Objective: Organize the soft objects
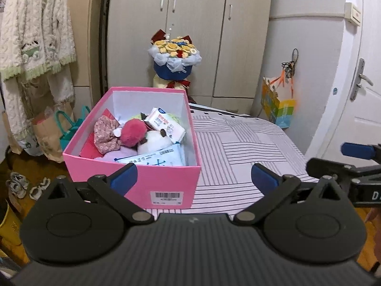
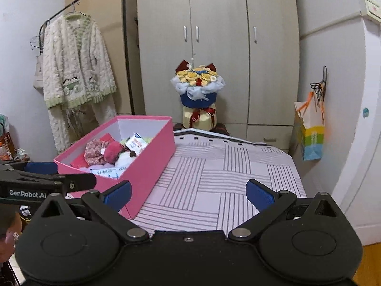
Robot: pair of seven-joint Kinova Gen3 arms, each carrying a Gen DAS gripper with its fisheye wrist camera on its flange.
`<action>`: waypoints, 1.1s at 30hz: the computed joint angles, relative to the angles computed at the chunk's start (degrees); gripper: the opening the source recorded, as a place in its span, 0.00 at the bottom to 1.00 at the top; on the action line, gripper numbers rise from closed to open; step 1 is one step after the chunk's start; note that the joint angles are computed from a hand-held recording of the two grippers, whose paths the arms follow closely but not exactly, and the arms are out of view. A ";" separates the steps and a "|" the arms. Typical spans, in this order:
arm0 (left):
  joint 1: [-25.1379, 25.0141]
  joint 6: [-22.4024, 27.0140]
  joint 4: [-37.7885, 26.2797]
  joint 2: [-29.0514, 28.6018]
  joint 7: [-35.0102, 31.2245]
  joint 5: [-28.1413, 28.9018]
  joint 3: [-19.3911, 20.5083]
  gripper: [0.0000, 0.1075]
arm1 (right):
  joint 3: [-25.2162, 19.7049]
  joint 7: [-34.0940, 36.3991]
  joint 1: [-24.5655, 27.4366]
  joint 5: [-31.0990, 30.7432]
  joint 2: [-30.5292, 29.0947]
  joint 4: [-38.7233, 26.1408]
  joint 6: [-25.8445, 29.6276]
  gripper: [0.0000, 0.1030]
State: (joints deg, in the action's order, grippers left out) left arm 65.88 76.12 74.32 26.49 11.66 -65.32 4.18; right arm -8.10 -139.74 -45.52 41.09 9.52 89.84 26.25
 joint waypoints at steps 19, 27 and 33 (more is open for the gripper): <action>1.95 5.64 -3.74 3.96 -4.44 1.70 -1.94 0.96 | -1.33 -19.54 -3.68 19.54 0.16 3.06 7.14 1.00; 3.49 8.10 -4.51 5.05 -4.82 0.11 -2.71 0.96 | -2.88 -26.67 -4.98 28.40 0.18 4.74 10.78 1.00; 4.63 9.95 -4.63 5.78 -3.55 -1.29 -3.20 0.96 | -4.06 -29.70 -4.98 31.49 -0.06 5.61 12.06 1.00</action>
